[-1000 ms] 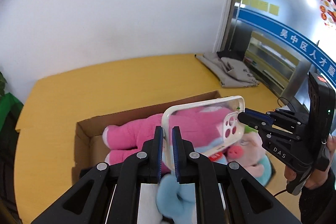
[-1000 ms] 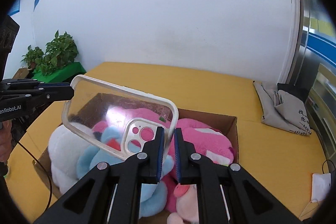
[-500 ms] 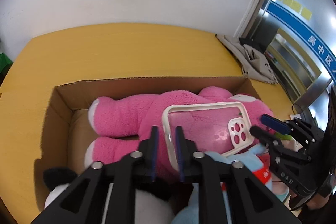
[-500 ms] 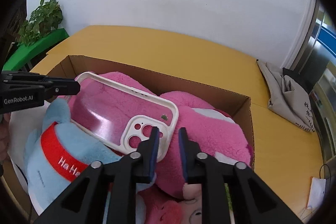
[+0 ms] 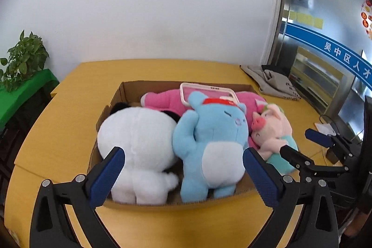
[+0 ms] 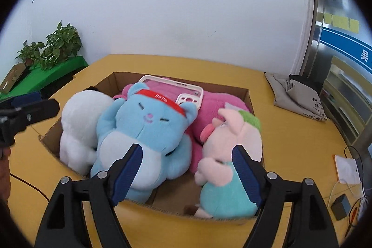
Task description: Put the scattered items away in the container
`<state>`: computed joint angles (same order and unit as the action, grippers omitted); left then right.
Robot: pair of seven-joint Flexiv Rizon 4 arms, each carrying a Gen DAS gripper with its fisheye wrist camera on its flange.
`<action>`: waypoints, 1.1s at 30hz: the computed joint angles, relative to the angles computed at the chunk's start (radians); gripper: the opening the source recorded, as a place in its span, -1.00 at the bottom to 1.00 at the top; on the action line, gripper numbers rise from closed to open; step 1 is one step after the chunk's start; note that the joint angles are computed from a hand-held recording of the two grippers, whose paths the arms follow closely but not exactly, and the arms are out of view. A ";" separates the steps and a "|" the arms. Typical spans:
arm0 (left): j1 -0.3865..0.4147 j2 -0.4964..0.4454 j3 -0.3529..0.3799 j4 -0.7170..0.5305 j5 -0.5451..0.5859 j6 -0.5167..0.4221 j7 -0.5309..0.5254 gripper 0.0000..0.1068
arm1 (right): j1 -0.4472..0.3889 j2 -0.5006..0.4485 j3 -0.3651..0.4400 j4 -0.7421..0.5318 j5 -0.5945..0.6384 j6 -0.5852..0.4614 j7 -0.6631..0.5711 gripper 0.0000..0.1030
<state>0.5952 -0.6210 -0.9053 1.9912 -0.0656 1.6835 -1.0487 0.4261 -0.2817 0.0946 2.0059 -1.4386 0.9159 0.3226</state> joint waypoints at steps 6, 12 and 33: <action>0.124 0.041 -0.099 0.157 0.062 0.060 -0.060 0.92 | 0.037 0.047 0.042 0.063 0.027 -0.060 0.065 0.54; 0.190 0.074 -0.137 0.212 0.136 0.085 -0.146 0.92 | 0.061 0.089 0.072 0.105 0.051 -0.125 0.086 0.54; 0.217 0.123 -0.153 0.268 0.239 0.122 -0.235 0.92 | 0.060 0.121 0.096 0.166 0.046 -0.138 0.157 0.54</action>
